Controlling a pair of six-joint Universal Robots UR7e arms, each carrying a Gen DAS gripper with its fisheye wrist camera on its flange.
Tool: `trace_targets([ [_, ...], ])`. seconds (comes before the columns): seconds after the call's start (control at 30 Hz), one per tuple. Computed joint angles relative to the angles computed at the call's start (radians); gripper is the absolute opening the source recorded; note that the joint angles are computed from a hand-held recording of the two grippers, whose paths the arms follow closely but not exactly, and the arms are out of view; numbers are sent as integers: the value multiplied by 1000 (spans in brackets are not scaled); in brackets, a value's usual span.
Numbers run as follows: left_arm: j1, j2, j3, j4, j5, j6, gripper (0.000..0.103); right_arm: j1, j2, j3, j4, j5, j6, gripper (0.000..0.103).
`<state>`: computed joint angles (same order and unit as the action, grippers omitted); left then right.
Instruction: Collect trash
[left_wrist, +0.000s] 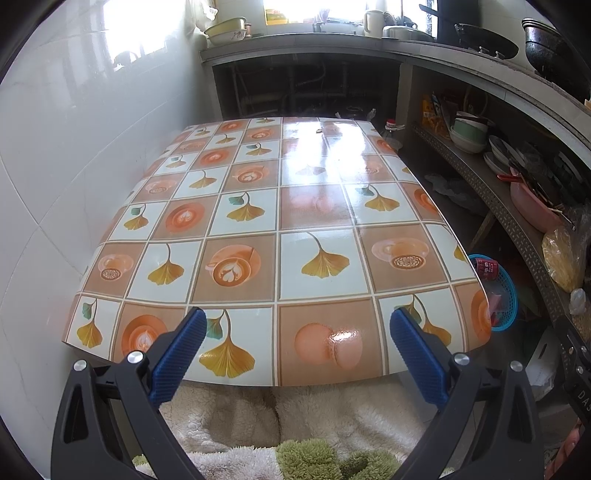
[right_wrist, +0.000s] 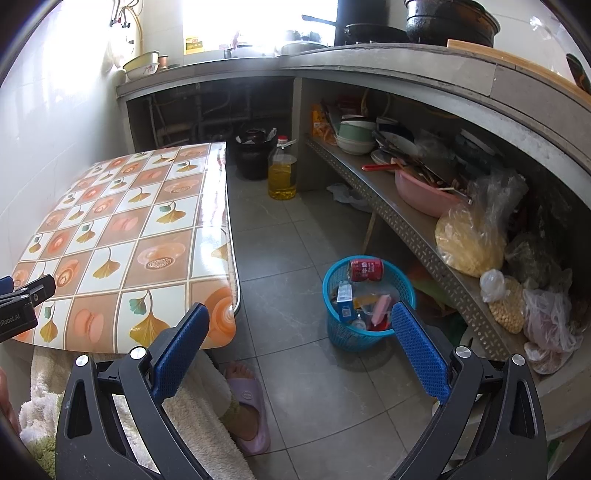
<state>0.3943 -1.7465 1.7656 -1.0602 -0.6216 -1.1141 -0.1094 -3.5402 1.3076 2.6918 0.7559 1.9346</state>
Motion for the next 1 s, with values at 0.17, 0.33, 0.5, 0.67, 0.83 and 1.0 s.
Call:
trace_targets([
  [0.17,0,-1,1,-1,1,1,97,0,1,-3,0,1,-1,95],
  [0.33,1,-1,2,-2,1,2,97,0,1,-2,0,1,-2,95],
  [0.5,0,-3,4,-1,-1,1,97,-1,1,-1,0,2,-3,95],
  [0.67,-1,-3,5,1,-2,-2,97,-4,1,0,8,0,-14,95],
  [0.83,0,-3,4,0,-1,-1,97,-4,0,-1,10,-1,-15,95],
  [1.0,-1,-6,7,-1,-2,-1,97,-5,0,0,9,-2,-16,95],
])
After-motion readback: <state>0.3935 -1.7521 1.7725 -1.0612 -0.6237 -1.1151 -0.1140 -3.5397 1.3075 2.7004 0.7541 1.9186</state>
